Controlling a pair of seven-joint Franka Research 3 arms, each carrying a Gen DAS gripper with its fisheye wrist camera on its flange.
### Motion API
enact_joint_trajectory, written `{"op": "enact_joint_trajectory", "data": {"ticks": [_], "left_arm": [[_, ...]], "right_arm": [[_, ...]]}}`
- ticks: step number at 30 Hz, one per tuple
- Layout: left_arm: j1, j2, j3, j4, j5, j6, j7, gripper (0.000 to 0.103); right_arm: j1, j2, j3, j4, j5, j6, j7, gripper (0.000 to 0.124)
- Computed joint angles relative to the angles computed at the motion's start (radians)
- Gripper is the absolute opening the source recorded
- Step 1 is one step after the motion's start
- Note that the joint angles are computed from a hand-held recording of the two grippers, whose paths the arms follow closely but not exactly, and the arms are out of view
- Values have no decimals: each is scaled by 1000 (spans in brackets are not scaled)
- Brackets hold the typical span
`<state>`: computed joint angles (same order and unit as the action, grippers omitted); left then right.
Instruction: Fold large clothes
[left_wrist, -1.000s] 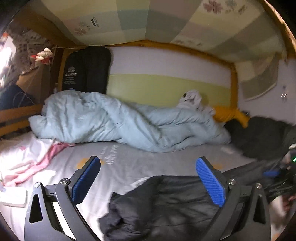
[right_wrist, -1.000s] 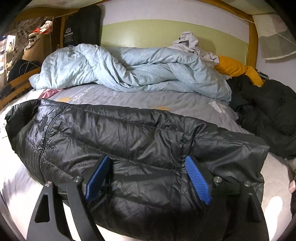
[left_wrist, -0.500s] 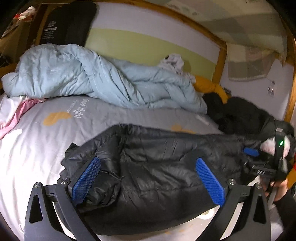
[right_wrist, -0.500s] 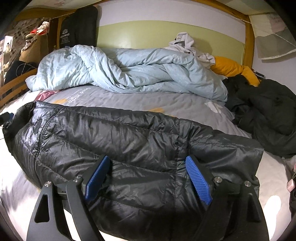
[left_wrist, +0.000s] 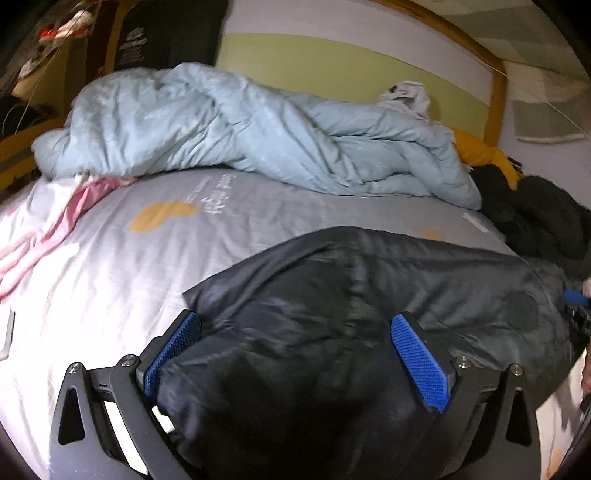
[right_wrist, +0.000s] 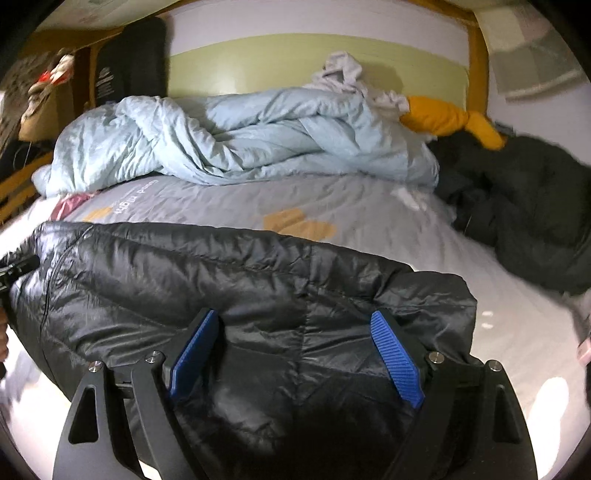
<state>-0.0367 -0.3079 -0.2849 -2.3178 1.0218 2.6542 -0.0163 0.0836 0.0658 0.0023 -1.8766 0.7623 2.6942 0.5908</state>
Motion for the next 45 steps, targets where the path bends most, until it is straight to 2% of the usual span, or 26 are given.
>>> {"op": "enact_joint_trajectory", "data": {"ticks": [3,5,8,10,14,19,21,27,29,31,33,36,37,39,40,42,43,45], "left_arm": [[-4,3,65,-34,-122,107,21,103],[3,4,80,-52,-192,133,50,103],[1,32,81,-40,-286,82,139,103],[7,53,79,-39,-309,90,164,103],[19,88,53,-20,-281,49,158,103],[-11,126,32,40,-251,-104,149,103],[-25,139,34,56,-227,-136,142,103],[-46,150,63,53,-225,-127,143,103],[-49,154,54,61,-196,-152,118,103],[-58,160,46,78,-169,-195,110,103],[-67,149,46,87,-158,-224,114,103],[-64,63,35,60,-65,-212,64,91],[-58,19,23,44,-10,-198,35,91],[-36,-78,-12,10,126,-167,-37,87],[-29,-114,-24,-3,174,-147,-55,80],[-25,-161,-27,-21,221,-86,-59,71],[-25,-166,-20,-26,219,-49,-47,61],[-32,-132,-10,-13,153,-19,28,47]], "right_arm": [[0,25,1,20,-17,-6,18,86],[0,56,0,53,-58,-33,55,86],[-13,104,3,108,-73,-93,110,86],[-24,134,8,144,-74,-127,138,86],[-32,178,20,179,-89,-130,159,87],[-22,223,20,204,-164,-127,235,89],[-17,235,19,210,-201,-125,259,90],[0,246,19,190,-288,-74,292,90],[9,250,14,188,-325,-65,312,90],[10,254,13,197,-348,-78,330,90],[7,263,9,228,-374,-132,345,90],[9,238,-1,233,-403,-157,388,90],[4,223,3,222,-395,-149,378,90],[-37,155,41,170,-276,-103,259,88],[-49,132,49,152,-221,-92,209,84],[-74,71,55,122,-80,-99,89,64],[-71,58,45,116,-56,-104,80,60],[-74,36,22,110,3,-137,66,36]]}}
